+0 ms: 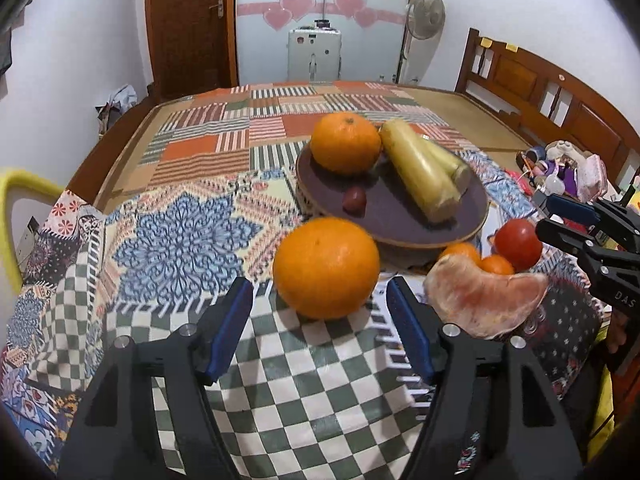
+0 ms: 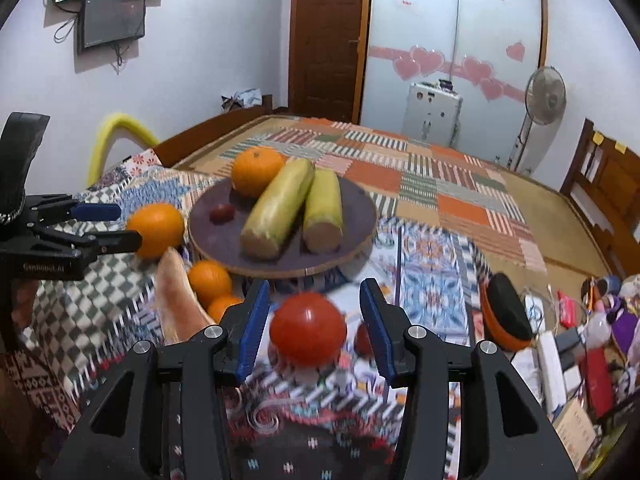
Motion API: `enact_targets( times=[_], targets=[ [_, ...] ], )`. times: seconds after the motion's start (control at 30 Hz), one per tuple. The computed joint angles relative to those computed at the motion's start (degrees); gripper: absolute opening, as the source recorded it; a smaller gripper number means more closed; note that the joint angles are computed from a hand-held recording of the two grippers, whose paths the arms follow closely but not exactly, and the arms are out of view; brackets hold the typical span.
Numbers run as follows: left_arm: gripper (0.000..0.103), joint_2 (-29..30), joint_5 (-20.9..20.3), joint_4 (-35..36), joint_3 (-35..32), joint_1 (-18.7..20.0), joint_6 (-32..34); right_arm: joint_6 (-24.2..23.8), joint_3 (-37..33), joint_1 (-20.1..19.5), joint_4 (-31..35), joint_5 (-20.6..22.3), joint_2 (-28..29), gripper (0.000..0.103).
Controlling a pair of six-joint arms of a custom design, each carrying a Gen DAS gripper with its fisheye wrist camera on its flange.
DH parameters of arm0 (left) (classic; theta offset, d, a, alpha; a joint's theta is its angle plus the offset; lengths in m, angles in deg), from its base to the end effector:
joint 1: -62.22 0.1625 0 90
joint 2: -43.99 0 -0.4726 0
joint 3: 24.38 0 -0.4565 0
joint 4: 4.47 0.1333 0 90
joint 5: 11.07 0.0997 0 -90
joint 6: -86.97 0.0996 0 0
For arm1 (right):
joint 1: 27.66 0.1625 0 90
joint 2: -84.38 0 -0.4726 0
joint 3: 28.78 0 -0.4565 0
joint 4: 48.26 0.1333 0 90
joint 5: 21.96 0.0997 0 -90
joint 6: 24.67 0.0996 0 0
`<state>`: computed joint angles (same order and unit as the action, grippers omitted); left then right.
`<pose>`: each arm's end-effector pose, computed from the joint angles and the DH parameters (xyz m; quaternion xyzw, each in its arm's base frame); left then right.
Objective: Organize fruits
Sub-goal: 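Move the left gripper to the second large orange while the right gripper reaches the red tomato, then grasp and lift the orange with the left gripper while the right gripper lifts the tomato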
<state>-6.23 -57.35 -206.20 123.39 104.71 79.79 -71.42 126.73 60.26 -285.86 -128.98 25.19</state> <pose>-0.1265 -0.3900 0.0278 0.2744 0.8804 -0.2715 0.2756 0.0922 -0.3320 0.1329 0.2796 -0.8490 0.3345 0.2984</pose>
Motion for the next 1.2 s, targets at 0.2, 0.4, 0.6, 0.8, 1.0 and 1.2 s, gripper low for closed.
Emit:
enact_targets(
  times=[0.2,0.4,0.6,0.8,1.0,1.2],
  targets=[
    [0.069,1.37,-0.72,-0.2,-0.84,1.13,0.32,0.57,0.8,-3.38,1.3,3.02,-0.24,0.044],
    [0.069,1.91,-1.44,-0.21,-2.47,2.16,1.16,0.48,0.8,-3.16,2.34,3.61,-0.23,0.044],
    [0.069,2.9,-1.36,0.52,-4.19,3.42,1.77,0.07,0.21,-3.09,4.18,2.73,-0.16,0.046],
    [0.069,3.23,-2.0,0.26,-4.91,4.14,1.71,-0.42,0.0,-2.96,4.25,1.66,0.15,0.049],
    [0.065,4.11,-1.11,-0.87,-4.79,3.44,2.65,-0.04,-0.57,-2.81,4.96,0.81,-0.16,0.046],
    [0.064,3.68,-0.73,-0.46,-4.16,2.98,2.24,0.97,0.06,-3.62,6.81,3.04,-2.34,0.044]
  ],
)
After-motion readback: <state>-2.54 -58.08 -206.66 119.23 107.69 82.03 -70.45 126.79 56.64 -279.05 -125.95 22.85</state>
